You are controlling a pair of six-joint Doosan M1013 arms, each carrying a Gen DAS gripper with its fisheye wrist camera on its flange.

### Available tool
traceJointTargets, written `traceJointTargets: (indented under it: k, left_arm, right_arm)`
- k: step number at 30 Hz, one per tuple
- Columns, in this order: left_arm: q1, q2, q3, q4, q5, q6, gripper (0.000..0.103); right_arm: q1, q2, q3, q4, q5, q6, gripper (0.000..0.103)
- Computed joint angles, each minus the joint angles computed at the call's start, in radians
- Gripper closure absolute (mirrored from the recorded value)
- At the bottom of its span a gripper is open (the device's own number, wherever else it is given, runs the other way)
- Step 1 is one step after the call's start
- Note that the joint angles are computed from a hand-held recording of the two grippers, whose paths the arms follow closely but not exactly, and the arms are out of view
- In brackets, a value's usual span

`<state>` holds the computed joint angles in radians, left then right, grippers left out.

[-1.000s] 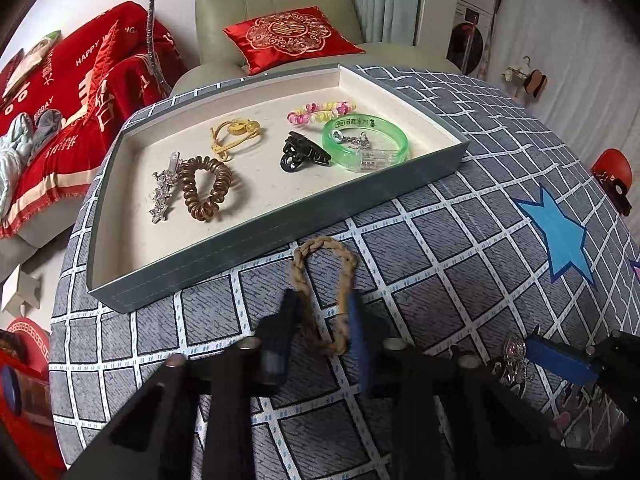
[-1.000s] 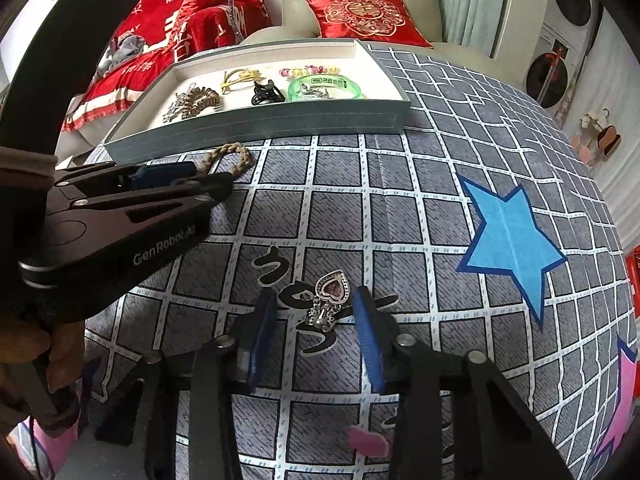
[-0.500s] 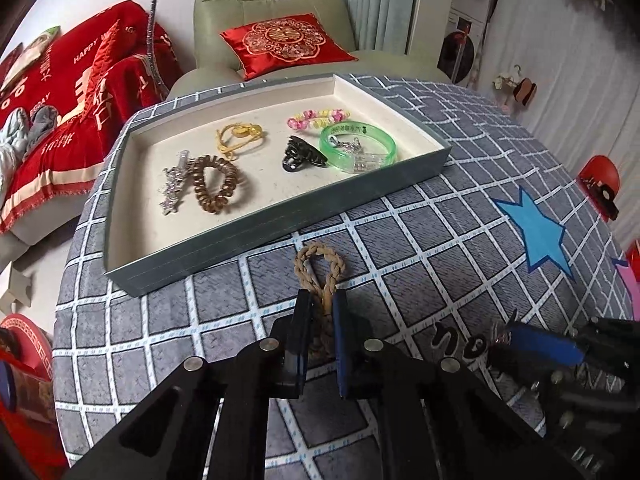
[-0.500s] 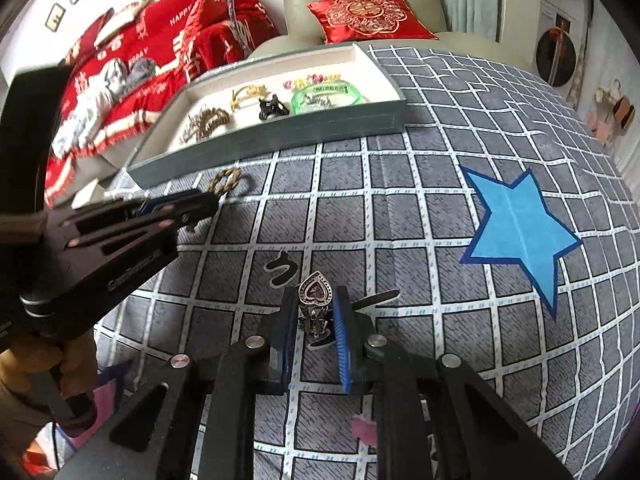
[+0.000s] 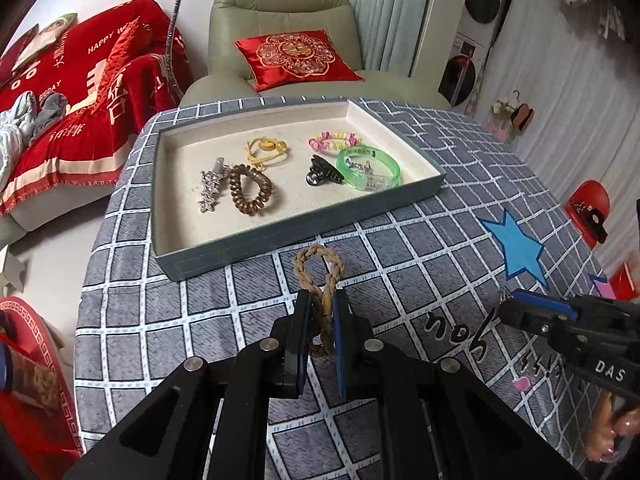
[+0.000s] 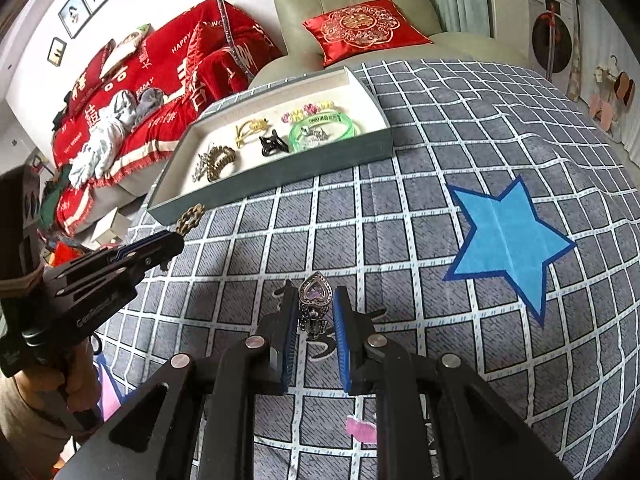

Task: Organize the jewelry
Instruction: 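Carry the pendant and braided bracelet over the white tray with both grippers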

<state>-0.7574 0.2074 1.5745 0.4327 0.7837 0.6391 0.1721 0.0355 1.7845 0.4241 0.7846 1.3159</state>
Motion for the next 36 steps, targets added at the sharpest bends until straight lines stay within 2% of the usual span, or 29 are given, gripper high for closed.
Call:
traceJointTargets:
  k: [18, 30, 36]
  left_arm:
    - [0.04, -0.037, -0.008, 0.053, 0.009, -0.053, 0.076]
    - [0.075, -0.018, -0.087, 0.107, 0.025, -0.043, 0.076]
    - [0.087, 0.001, -0.138, 0.143, 0.045, -0.036, 0.076]
  right_arm:
    - [-0.011, 0.042, -0.114, 0.058, 0.008, -0.061, 0.084]
    - [-0.016, 0.123, -0.259, 0.102, 0.059, -0.082, 0.084]
    - [0.002, 0.165, -0.331, 0.061, 0.074, -0.065, 0.084]
